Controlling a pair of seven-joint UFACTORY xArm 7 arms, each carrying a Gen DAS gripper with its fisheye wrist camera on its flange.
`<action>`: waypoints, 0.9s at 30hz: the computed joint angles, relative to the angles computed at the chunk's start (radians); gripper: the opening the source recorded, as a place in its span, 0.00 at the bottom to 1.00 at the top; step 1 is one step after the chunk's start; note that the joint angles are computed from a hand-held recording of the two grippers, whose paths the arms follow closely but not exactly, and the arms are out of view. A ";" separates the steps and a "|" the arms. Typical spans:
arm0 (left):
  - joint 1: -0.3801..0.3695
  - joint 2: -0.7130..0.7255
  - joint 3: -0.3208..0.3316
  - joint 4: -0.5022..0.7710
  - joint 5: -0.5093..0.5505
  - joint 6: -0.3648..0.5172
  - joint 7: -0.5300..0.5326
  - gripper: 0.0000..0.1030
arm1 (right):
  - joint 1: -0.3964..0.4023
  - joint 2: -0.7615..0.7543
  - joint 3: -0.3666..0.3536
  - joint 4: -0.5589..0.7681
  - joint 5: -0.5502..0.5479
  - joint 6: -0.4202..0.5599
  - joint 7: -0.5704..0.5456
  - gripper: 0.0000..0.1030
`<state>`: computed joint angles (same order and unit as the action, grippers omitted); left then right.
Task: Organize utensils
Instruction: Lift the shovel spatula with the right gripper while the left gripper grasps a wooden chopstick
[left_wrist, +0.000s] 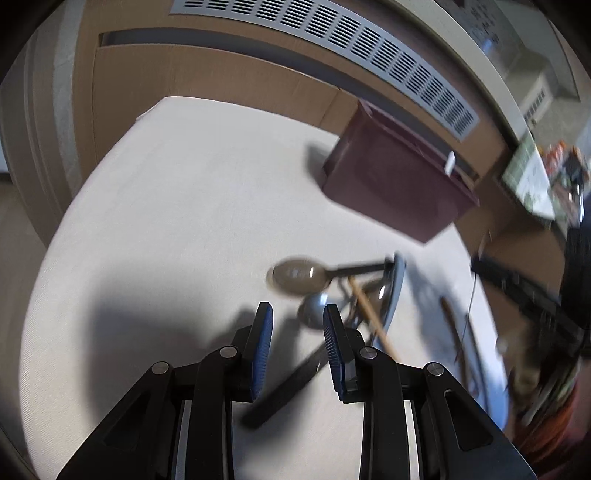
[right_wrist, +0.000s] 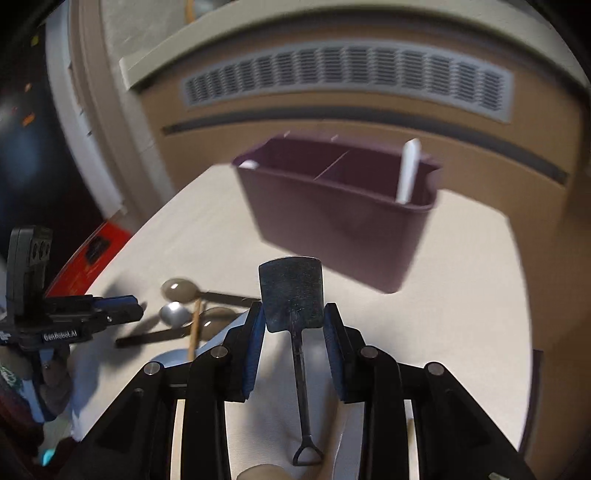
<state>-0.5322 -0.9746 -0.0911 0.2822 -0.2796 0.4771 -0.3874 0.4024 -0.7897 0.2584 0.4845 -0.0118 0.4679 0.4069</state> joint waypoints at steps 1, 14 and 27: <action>0.010 0.028 0.001 0.010 -0.005 -0.018 -0.010 0.29 | 0.000 -0.011 0.001 -0.009 0.003 -0.006 0.008 0.28; 0.026 0.236 -0.011 0.063 -0.050 -0.156 -0.128 0.16 | -0.045 -0.095 0.042 -0.084 -0.011 -0.045 0.124 0.28; 0.165 0.050 -0.181 0.166 0.275 -0.110 -0.147 0.06 | -0.088 -0.185 0.094 -0.053 -0.092 -0.012 0.203 0.28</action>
<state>-0.3675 -0.9251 -0.2717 0.4482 -0.0048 0.3672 -0.5341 0.3142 -0.9751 0.3528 0.4311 -0.1042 0.4561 0.6098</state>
